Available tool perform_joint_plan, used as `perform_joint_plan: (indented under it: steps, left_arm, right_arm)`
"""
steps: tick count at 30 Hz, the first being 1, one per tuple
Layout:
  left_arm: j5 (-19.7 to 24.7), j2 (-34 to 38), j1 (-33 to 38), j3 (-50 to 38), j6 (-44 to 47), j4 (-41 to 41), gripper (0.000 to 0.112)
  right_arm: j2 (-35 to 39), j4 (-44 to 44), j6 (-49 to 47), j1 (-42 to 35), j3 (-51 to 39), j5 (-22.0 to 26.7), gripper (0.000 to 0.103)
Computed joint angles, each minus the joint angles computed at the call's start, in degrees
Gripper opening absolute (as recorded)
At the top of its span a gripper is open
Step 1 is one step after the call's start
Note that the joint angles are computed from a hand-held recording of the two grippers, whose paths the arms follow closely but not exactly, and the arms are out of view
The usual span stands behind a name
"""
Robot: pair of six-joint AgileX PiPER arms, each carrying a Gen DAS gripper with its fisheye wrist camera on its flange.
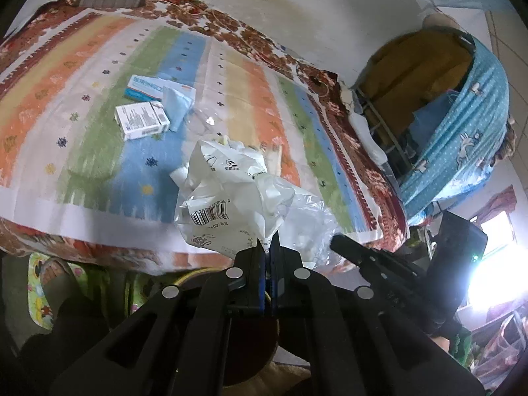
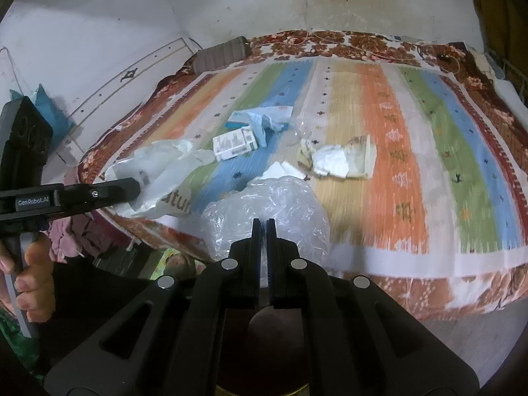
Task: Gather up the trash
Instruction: 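Carry the clear bag with the right tool while the left tool carries the white wrapper to the bin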
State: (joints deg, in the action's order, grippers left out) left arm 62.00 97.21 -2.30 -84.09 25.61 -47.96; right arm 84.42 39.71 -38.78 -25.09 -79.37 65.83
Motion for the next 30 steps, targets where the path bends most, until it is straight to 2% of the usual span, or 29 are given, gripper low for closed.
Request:
perform_joint_plan:
  steps: [7, 13, 22, 30]
  left_arm:
    - [-1.5, -5.6, -0.1, 9.6, 3.3, -3.5, 0.001]
    - [-2.4, -8.7, 0.0, 16.2, 4.6, -4.3, 0.001]
    - [-4.4, -10.2, -1.8, 20.7, 2.9, -1.9, 0.001]
    - [-6.7, -6.9, -4.6, 23.4, -2.2, 1.9, 0.001]
  right_arm:
    - [-6.4, 2.4, -3.6, -2.9, 9.4, 0.7, 0.002]
    - [-9.8, 1.0, -4.5, -2.8, 15.5, 0.2, 0.002]
    - [-12.3, -2.9, -2.2, -1.7, 21.5, -0.5, 0.002]
    - [-10.9, -7.6, 2.4, 1.3, 24.4, -2.0, 0.002]
